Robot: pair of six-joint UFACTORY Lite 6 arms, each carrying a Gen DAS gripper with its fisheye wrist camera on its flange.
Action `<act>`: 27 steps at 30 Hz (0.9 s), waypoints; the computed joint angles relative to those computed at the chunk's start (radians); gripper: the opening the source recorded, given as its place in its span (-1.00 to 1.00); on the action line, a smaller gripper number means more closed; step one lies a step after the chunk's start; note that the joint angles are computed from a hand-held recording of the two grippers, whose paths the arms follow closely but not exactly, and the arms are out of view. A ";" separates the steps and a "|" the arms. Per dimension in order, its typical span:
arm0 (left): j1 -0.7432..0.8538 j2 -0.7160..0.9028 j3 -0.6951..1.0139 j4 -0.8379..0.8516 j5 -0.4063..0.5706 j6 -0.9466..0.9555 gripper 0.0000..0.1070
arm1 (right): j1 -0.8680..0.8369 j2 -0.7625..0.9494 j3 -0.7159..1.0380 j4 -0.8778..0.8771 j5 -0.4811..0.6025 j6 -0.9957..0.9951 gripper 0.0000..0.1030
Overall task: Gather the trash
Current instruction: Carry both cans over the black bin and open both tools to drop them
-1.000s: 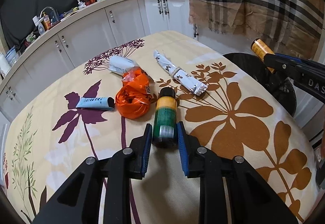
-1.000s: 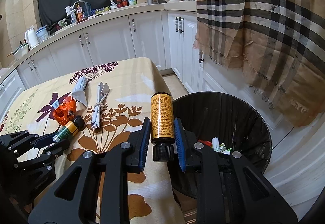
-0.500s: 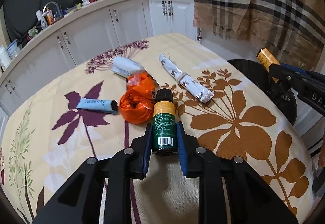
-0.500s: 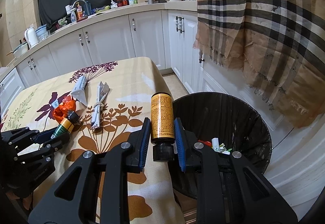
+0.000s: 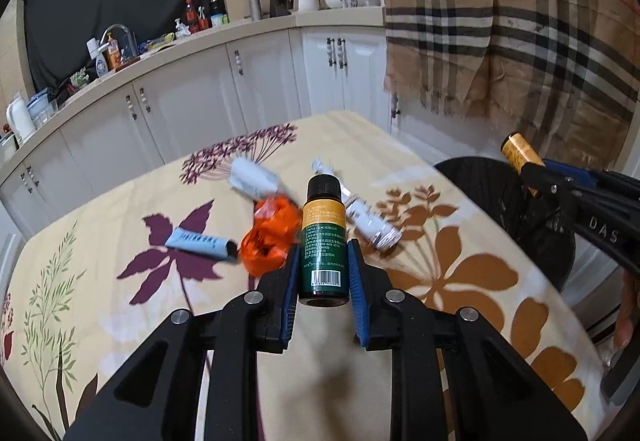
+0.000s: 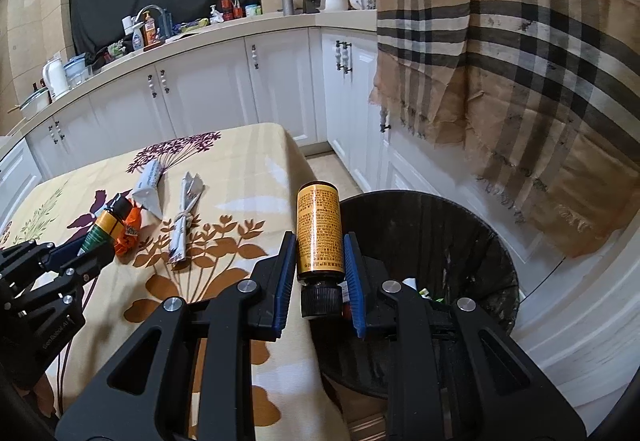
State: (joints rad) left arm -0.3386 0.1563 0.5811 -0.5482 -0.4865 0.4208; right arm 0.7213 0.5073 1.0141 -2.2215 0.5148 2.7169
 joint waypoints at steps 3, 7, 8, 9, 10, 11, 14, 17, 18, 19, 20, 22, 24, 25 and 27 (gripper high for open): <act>-0.024 0.014 0.034 -0.032 -0.005 0.013 -0.55 | -0.012 -0.017 -0.016 0.018 0.019 -0.017 -0.54; -0.064 0.048 0.107 -0.073 -0.020 0.018 -0.55 | -0.033 -0.030 -0.027 0.040 0.038 -0.045 -0.54; -0.072 0.056 0.123 -0.080 -0.021 0.023 -0.55 | -0.039 -0.032 -0.029 0.050 0.045 -0.059 -0.54; -0.087 0.074 0.154 -0.094 -0.023 0.032 -0.55 | -0.045 -0.033 -0.029 0.060 0.052 -0.073 -0.54; -0.099 0.091 0.182 -0.099 -0.028 0.034 -0.55 | -0.049 -0.033 -0.031 0.062 0.058 -0.076 -0.54; -0.109 0.101 0.198 -0.108 -0.033 0.041 -0.55 | -0.056 -0.035 -0.032 0.060 0.062 -0.077 -0.54; -0.138 0.160 0.282 -0.127 -0.038 0.054 -0.55 | -0.079 -0.034 -0.028 0.066 0.076 -0.096 -0.54; -0.161 0.244 0.391 -0.153 -0.016 0.088 -0.55 | -0.100 -0.027 -0.020 0.062 0.083 -0.105 -0.54; -0.169 0.263 0.412 -0.166 -0.015 0.101 -0.55 | -0.114 -0.018 -0.012 0.057 0.084 -0.105 -0.54; -0.176 0.292 0.447 -0.176 -0.004 0.115 -0.55 | -0.121 -0.012 -0.009 0.054 0.084 -0.102 -0.54; -0.180 0.314 0.472 -0.185 0.006 0.126 -0.55 | -0.132 -0.003 -0.004 0.047 0.081 -0.099 -0.54; -0.187 0.357 0.525 -0.200 0.030 0.146 -0.55 | -0.155 0.017 0.011 0.031 0.074 -0.088 -0.54; -0.193 0.390 0.563 -0.209 0.045 0.165 -0.55 | -0.173 0.033 0.022 0.014 0.067 -0.075 -0.54; -0.199 0.405 0.581 -0.221 0.049 0.179 -0.55 | -0.181 0.042 0.028 0.007 0.064 -0.069 -0.54; -0.205 0.440 0.627 -0.244 0.069 0.211 -0.55 | -0.200 0.060 0.044 -0.008 0.054 -0.060 -0.54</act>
State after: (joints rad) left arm -0.5439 0.5968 1.2083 -0.7921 -0.4171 0.6313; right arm 0.5217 0.5674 1.0583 -2.2293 0.5690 2.6565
